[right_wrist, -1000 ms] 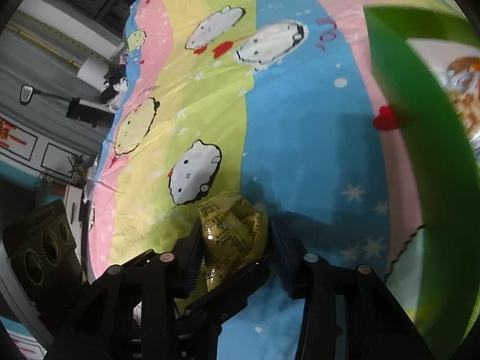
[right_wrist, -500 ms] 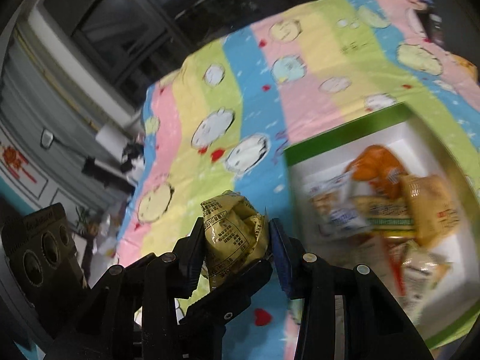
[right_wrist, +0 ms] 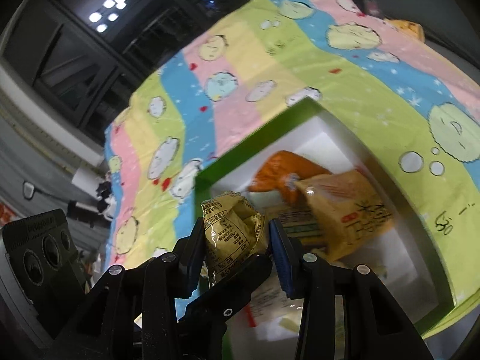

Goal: Organize snacks

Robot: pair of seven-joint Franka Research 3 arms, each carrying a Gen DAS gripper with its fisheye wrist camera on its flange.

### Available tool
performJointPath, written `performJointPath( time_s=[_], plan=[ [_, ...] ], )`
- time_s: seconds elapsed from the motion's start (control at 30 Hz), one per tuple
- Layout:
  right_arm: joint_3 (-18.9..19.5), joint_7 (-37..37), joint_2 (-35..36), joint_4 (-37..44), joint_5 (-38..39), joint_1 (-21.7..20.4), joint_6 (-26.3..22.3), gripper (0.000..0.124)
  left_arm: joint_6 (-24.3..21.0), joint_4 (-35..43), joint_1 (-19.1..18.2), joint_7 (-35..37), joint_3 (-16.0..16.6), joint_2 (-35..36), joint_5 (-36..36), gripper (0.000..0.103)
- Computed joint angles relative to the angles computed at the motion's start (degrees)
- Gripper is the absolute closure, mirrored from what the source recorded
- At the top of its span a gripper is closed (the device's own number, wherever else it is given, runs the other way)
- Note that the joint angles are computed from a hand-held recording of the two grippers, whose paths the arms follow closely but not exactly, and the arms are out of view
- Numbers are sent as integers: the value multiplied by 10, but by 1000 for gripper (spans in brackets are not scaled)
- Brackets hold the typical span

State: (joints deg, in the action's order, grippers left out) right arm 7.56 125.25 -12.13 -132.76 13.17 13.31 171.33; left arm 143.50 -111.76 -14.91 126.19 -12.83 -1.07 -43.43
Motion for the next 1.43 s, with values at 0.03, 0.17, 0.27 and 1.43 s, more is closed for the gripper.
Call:
performJointPath(
  time_s=[0.03, 0.17, 0.27, 1.43],
  plan=[
    [-1, 2, 0, -1, 2, -1, -3, 80, -6, 7, -1, -10, -1, 7, 11, 54],
    [-27, -31, 6, -4, 52, 20, -11, 80, -14, 16, 0, -31, -7, 21, 29, 54],
    [-41, -61, 12, -2, 92, 32, -19, 80, -24, 25, 2, -51, -11, 34, 44, 54],
    [139, 338, -108, -15, -336, -177, -116, 34, 41, -60, -27, -90, 43, -86, 55, 1]
  ],
)
